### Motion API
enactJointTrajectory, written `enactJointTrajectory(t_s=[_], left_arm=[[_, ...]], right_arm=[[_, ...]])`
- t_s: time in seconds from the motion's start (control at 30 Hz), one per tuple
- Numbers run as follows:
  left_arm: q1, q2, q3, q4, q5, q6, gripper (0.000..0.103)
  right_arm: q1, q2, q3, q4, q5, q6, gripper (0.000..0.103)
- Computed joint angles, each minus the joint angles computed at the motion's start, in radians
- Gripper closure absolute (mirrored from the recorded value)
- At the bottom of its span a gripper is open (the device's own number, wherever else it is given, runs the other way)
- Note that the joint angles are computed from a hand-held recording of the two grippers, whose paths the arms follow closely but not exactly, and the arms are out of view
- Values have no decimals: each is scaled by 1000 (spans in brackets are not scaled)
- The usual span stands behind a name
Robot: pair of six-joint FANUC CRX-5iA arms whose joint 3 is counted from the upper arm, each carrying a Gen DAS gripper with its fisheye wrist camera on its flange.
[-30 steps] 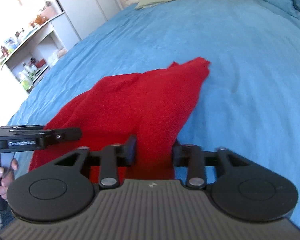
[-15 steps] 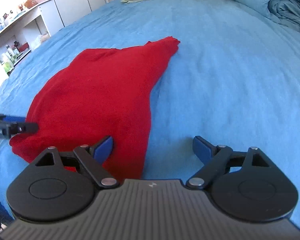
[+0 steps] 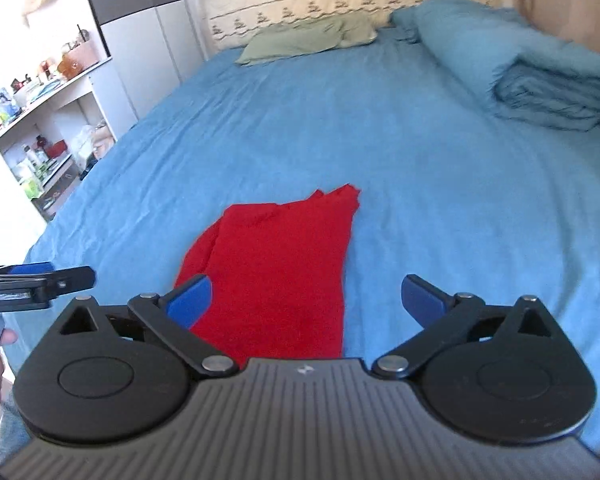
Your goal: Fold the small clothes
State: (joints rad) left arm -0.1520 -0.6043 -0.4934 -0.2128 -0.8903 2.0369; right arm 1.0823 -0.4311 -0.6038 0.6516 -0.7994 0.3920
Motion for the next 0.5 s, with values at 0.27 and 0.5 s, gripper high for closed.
enactJointTrajectory(t_s=[0.27,0.5], left_arm=[[-273,37,147,-197,-327,252,0],[-414,34,161,-293,-400,371,0]], right_arm=[[282,-40,81,8,-425,-66,0],[423,-82,41,5,-544,-195,0]])
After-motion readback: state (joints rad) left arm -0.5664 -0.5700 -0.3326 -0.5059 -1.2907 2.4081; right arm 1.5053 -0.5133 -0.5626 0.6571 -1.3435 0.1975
